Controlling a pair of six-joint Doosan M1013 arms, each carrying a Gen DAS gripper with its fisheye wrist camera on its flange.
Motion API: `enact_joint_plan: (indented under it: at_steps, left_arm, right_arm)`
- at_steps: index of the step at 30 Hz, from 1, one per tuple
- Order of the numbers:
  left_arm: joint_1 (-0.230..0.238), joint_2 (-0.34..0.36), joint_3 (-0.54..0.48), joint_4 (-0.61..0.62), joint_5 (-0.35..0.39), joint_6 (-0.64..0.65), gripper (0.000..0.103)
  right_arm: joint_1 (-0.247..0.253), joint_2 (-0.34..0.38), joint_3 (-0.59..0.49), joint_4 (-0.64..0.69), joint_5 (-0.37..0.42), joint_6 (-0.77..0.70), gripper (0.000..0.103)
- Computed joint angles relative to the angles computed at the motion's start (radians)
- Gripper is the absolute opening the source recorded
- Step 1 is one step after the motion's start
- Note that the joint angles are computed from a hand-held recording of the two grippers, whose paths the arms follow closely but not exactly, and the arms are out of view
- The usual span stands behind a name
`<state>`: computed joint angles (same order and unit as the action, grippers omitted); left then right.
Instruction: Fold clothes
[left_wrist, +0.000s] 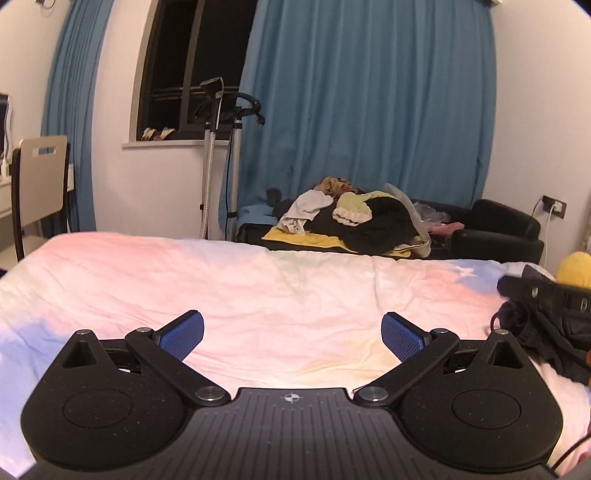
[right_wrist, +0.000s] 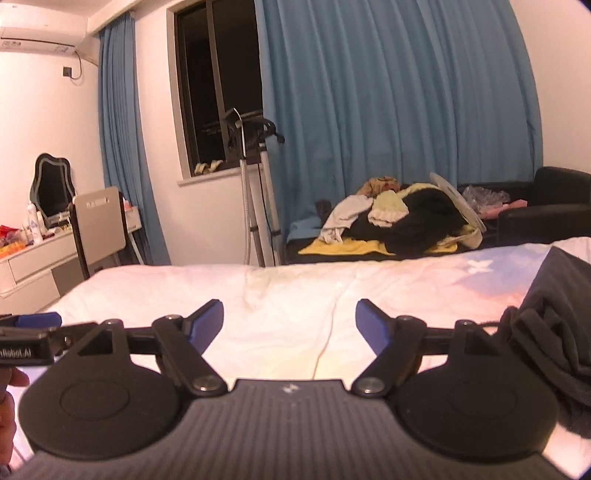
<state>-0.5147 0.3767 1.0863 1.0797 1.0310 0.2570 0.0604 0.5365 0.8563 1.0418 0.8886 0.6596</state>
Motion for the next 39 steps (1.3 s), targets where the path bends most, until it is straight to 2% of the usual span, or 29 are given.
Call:
enact_joint_plan:
  at_steps: [3, 8, 13, 15, 28, 39]
  left_arm:
    - [-0.005, 0.007, 0.009, 0.058, 0.002, -0.072, 0.103]
    - [-0.010, 0.024, -0.010, 0.051, 0.035, -0.044, 0.103]
    - [-0.019, 0.027, -0.013, 0.045, 0.039, -0.022, 0.103]
    - [-0.022, 0.030, -0.016, 0.047, 0.046, -0.014, 0.103]
    - [-0.051, 0.040, -0.028, 0.070, 0.101, -0.005, 0.103]
    - [-0.057, 0.045, -0.033, 0.071, 0.116, 0.000, 0.103]
  right_arm:
    - [0.007, -0.001, 0.011, -0.017, -0.020, -0.023, 0.083]
    - [0.012, -0.002, 0.023, -0.041, -0.053, -0.034, 0.086]
    - [0.011, -0.005, 0.037, -0.043, -0.078, -0.027, 0.096]
    - [0.011, -0.009, 0.044, -0.038, -0.087, -0.030, 0.103]
    - [0.005, -0.016, 0.051, -0.043, -0.103, -0.017, 0.103]
    - [0.007, -0.022, 0.059, -0.059, -0.109, -0.011, 0.103]
